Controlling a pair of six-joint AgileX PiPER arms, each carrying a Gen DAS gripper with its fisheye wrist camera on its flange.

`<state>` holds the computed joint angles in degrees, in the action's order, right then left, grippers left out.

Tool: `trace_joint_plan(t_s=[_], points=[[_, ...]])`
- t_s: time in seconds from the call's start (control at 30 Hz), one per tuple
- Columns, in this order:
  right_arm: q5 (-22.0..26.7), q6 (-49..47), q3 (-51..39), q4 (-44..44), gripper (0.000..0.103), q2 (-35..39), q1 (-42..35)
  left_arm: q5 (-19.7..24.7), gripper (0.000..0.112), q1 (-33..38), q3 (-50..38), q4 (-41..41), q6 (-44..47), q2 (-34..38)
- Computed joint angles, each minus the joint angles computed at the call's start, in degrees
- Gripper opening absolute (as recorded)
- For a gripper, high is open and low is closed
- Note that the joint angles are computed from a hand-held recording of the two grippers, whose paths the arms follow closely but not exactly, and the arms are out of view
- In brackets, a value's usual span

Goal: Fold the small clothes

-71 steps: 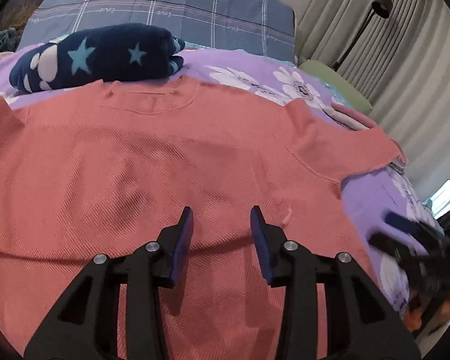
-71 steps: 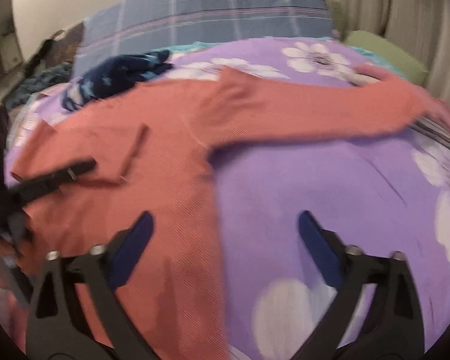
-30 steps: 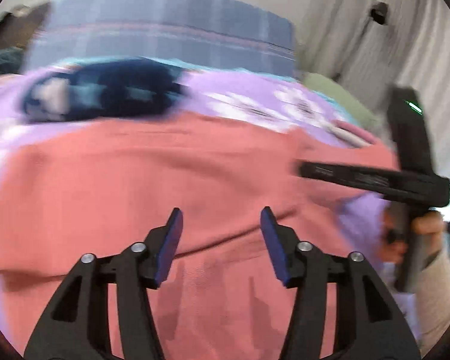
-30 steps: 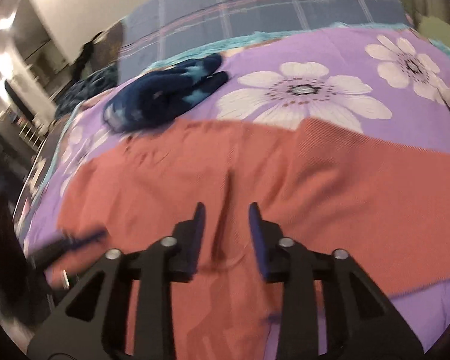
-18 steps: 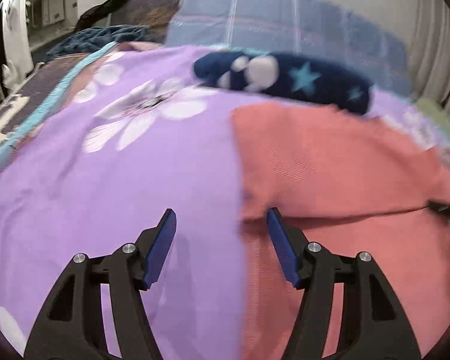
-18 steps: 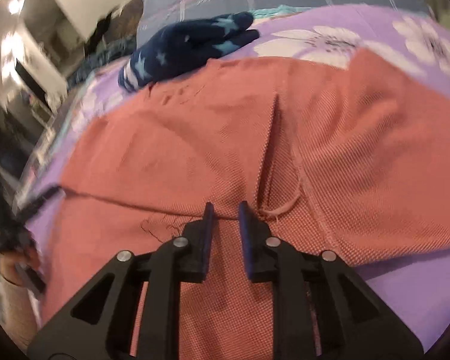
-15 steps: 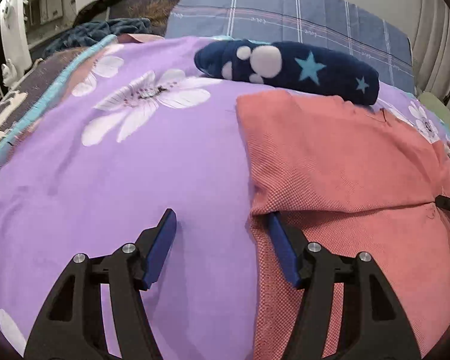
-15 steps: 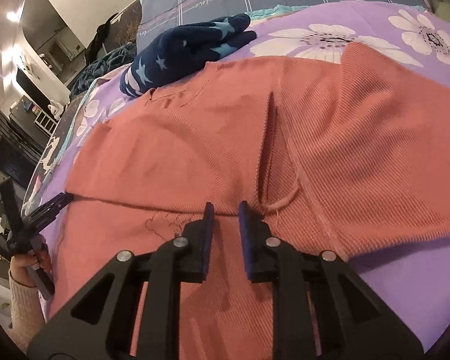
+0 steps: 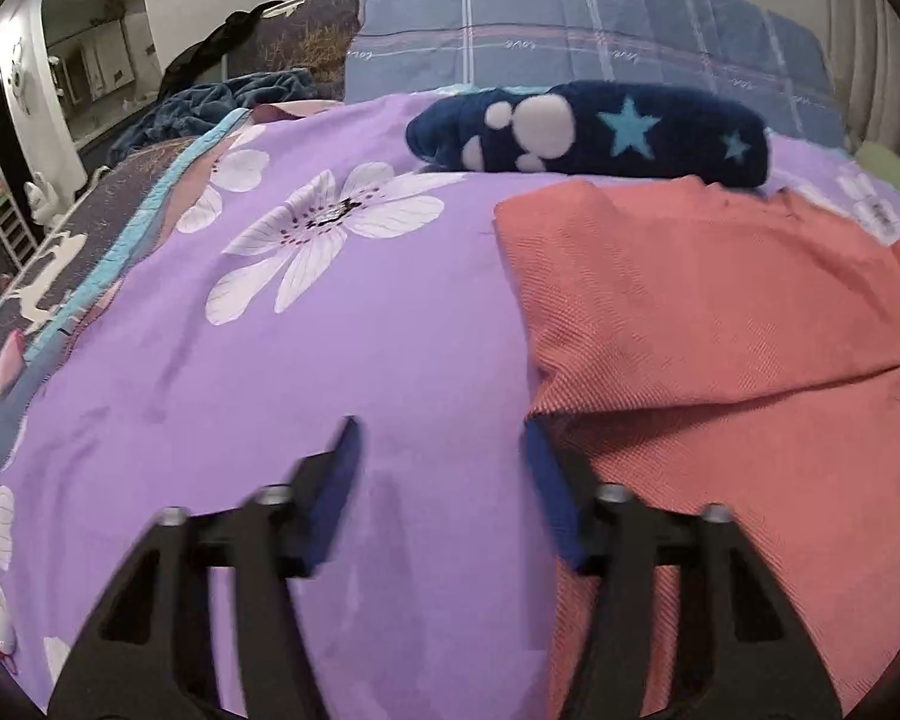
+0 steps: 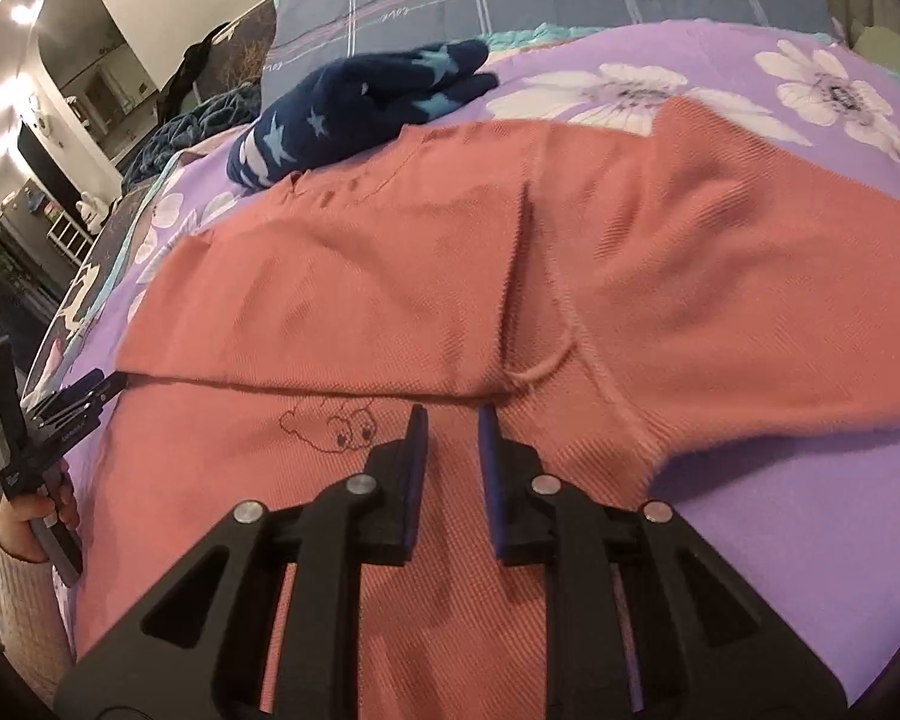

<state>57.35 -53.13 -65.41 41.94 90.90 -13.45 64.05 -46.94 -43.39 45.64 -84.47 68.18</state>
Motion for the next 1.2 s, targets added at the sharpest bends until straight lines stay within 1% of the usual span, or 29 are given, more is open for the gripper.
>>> trace_joint_plan(t_s=[0.07,0.1,0.13,0.2,0.23,0.27,0.3,0.33,0.37,0.47,0.53,0.57,0.6,0.63,0.67,0.73,0.77,0.8,0.87,0.93,0.97,1.03,1.07,1.1,1.13,1.17,1.2], points=[[0.29,0.17,-0.60,0.83,0.028,-0.12,-1.07,-2.31,0.033,-1.21,1.19,-0.28,-0.14,-4.45],[1.45,0.76,-1.76,1.22,0.030,0.83,-1.64,-2.74,0.031,-2.30,1.12,0.01,-0.45,-6.01],[2.62,1.95,-3.14,1.23,0.030,2.16,-1.77,-2.21,0.028,-4.14,0.55,1.24,-1.42,-6.87],[3.43,3.92,-4.76,1.08,0.031,3.85,-1.76,-0.77,0.028,-6.90,-0.94,4.17,-3.83,-6.45],[3.43,4.75,-5.50,1.02,0.031,4.74,-1.13,-0.97,0.028,-7.13,-1.96,5.10,-4.05,-5.75],[3.08,5.63,-6.25,0.89,0.031,5.82,0.12,-2.45,0.028,-6.22,-3.28,5.49,-3.10,-4.36],[1.92,6.50,-6.40,0.43,0.028,6.12,1.20,-3.96,0.028,-4.92,-4.31,5.17,-1.64,-2.98],[-0.22,7.90,-6.30,-1.02,0.009,5.85,2.86,-5.36,0.028,-3.66,-5.15,4.94,-0.54,-1.25],[-0.57,9.03,-6.54,-1.89,0.007,5.50,3.45,-6.81,0.028,-2.16,-5.86,4.73,0.83,1.10],[-0.77,8.04,-5.13,0.54,0.005,1.60,0.69,-8.08,0.028,0.71,-6.02,3.93,3.10,5.97],[0.19,7.32,-5.68,-0.79,0.005,0.35,-0.78,-10.12,0.028,2.83,-4.39,2.10,3.40,5.72],[-0.13,8.36,-6.30,-3.52,0.007,0.74,-0.22,-11.78,0.028,4.58,-3.32,0.77,3.62,4.91],[-0.59,9.28,-6.65,-6.19,0.008,1.37,0.38,-12.53,0.028,5.74,-2.69,0.09,3.47,4.09],[-1.64,10.49,-6.58,-8.77,0.008,1.97,0.94,-12.68,0.028,6.36,-2.36,-0.31,3.11,3.42],[-2.45,10.64,-6.05,-9.54,0.007,2.66,0.51,-12.27,0.028,6.64,-2.21,-0.39,2.80,2.80],[-1.17,9.39,-5.80,-6.22,0.009,3.12,-1.51,-9.67,0.028,5.07,-2.90,0.50,2.78,2.55],[-0.09,9.05,-5.87,-4.21,0.015,3.00,-2.63,-9.04,0.028,4.45,-3.34,0.78,2.96,2.50],[0.23,8.28,-5.63,-2.47,0.019,2.56,-3.28,-8.99,0.028,3.69,-4.00,1.07,3.02,2.20],[0.03,4.88,-4.31,1.44,0.020,1.00,-3.60,-10.25,0.028,2.99,-5.73,1.78,3.14,2.35],[1.27,3.22,-4.44,2.80,0.020,0.74,-2.08,-10.67,0.028,2.03,-8.13,3.26,3.03,4.29],[1.42,3.83,-4.48,2.42,0.020,1.05,-0.58,-11.52,0.028,2.08,-9.73,3.32,3.71,6.27],[-0.71,7.80,-4.29,-1.32,0.020,1.85,2.37,-14.67,0.028,3.78,-11.42,0.94,6.28,9.82],[-3.57,9.02,-3.00,-3.24,0.017,2.93,4.11,-16.01,0.031,5.26,-12.55,-1.53,8.85,13.67],[-5.75,7.96,-1.60,-2.86,0.017,2.89,4.55,-16.60,0.033,6.28,-13.25,-3.00,10.66,17.20],[-7.82,4.60,0.56,-0.20,0.017,1.98,4.19,-15.54,0.033,5.85,-14.37,-2.18,10.69,19.38],[-8.81,2.00,1.91,1.20,0.017,1.27,3.92,-13.96,0.035,5.35,-15.42,-2.26,11.28,19.44],[-8.61,1.69,1.89,1.15,0.017,1.08,3.75,-12.16,0.037,4.90,-16.57,-2.42,11.85,20.06]])
